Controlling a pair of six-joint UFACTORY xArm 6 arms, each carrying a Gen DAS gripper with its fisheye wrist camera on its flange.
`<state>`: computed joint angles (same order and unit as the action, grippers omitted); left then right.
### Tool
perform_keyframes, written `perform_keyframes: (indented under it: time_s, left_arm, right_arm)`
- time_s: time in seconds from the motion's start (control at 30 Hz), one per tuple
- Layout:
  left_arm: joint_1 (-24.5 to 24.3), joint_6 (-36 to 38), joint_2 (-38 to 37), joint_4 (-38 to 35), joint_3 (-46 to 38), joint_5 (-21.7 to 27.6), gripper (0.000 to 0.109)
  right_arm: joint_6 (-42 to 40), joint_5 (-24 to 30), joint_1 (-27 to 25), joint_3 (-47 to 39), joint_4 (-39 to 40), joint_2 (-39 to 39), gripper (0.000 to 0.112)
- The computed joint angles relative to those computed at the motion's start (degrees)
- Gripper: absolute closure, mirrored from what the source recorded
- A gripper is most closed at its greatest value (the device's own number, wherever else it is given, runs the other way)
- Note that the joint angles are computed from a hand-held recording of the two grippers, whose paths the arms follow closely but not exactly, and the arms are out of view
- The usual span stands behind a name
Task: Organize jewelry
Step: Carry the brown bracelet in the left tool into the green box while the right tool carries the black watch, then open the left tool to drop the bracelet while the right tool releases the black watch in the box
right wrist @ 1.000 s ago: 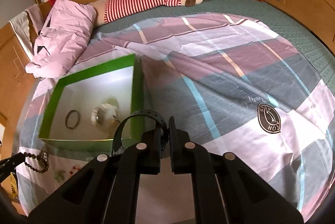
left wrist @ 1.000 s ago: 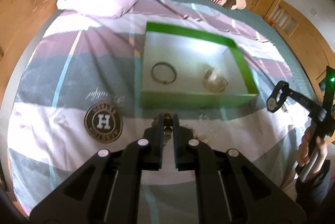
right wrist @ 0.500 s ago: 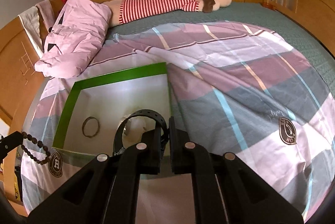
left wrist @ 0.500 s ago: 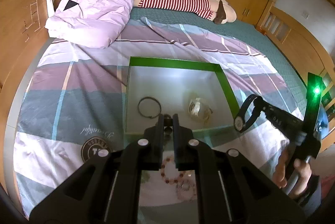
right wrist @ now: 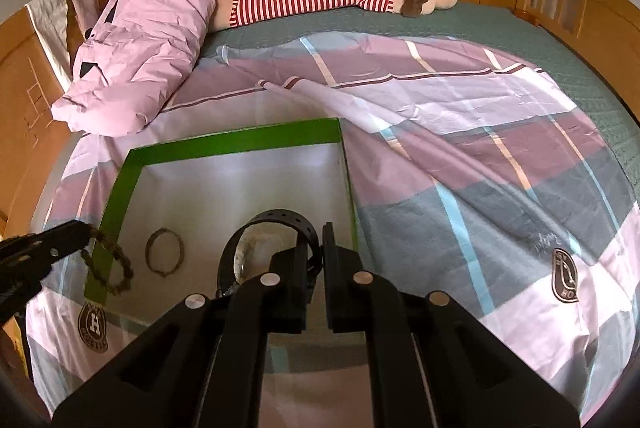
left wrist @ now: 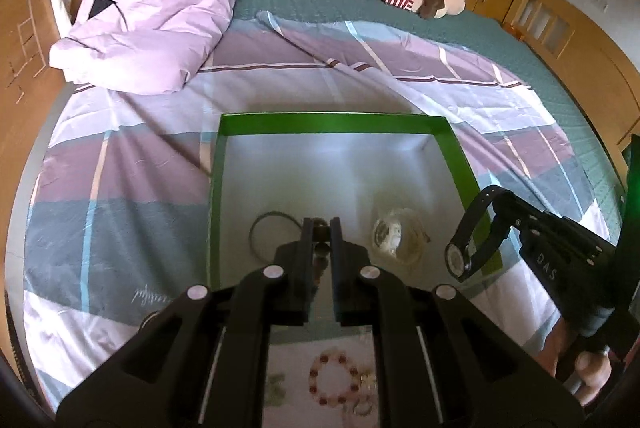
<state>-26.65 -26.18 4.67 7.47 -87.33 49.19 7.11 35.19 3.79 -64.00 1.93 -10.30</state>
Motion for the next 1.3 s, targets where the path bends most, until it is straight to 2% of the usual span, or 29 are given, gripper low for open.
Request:
perform_keyframes:
  time_s: [0.13,0.3,0.47,0.6,0.73,0.8,0.83,0.87,0.9,0.93,1.1,1.17,1.3]
  left_arm:
    - [0.1,1.3,3.5,-0.6,-3.0,0.2,0.101]
    - [0.7,3.4,7.5,-2.1,-6.7,0.3,0.101]
    - [0.8,4.7,11.6,-3.2,-9.3,0.7,0.101]
    - [1.1,4.3,14.1,-3.2,-10.7,1.8,0.101]
    - [1.4,3.8,14.9,-2.9,-10.7,2.1,0.101]
    - [1.7,3.0,14.7,-2.6,-10.3,1.8,0.095]
    - [2.0,2.7,14.6,-2.8,-10.2,1.8,0.086]
    - [2.1,2.5,14.5,-2.9,-10.1,1.8,0.076]
    - [2.2,2.0,14.3,-2.5,-9.8,1.5,0.070]
    - [2.4,1.6,14.1,-1.9,-9.5,1.0,0.059]
    - [2.4,1.1,12.8,-1.4,-8.7,0.0,0.055]
    - [2.2,0.8,12.1,-1.1,-8.4,-0.4,0.043]
    - [1.4,0.5,10.4,-0.2,-7.9,-1.0,0.034]
  right_arm:
    - [0.9,1.1,0.9,-3.1,-1.9,3.7,0.105]
    - [0.8,4.9,1.6,-6.6,-0.7,8.0,0.105]
    - [2.8,6.2,2.1,-7.6,-4.2,10.6,0.105]
    - [1.6,8.6,0.9,-9.4,0.6,12.9,0.105]
    - [1.9,9.2,1.5,-10.5,-1.6,13.8,0.102]
    - [2.0,9.5,2.1,-11.0,-2.5,14.2,0.094]
    - [1.9,9.1,2.3,-10.8,-3.2,14.1,0.082]
    - [1.7,8.6,2.8,-10.6,-3.6,14.0,0.064]
    - [2.3,8.3,3.2,-10.5,-4.8,13.9,0.055]
    - [3.0,7.9,3.6,-10.2,-5.8,13.6,0.048]
    - [3.4,7.9,3.4,-10.1,-4.9,13.4,0.045]
    - [2.9,8.2,2.8,-10.2,-2.4,13.1,0.045]
    - [2.3,7.5,2.1,-9.3,1.1,10.7,0.045]
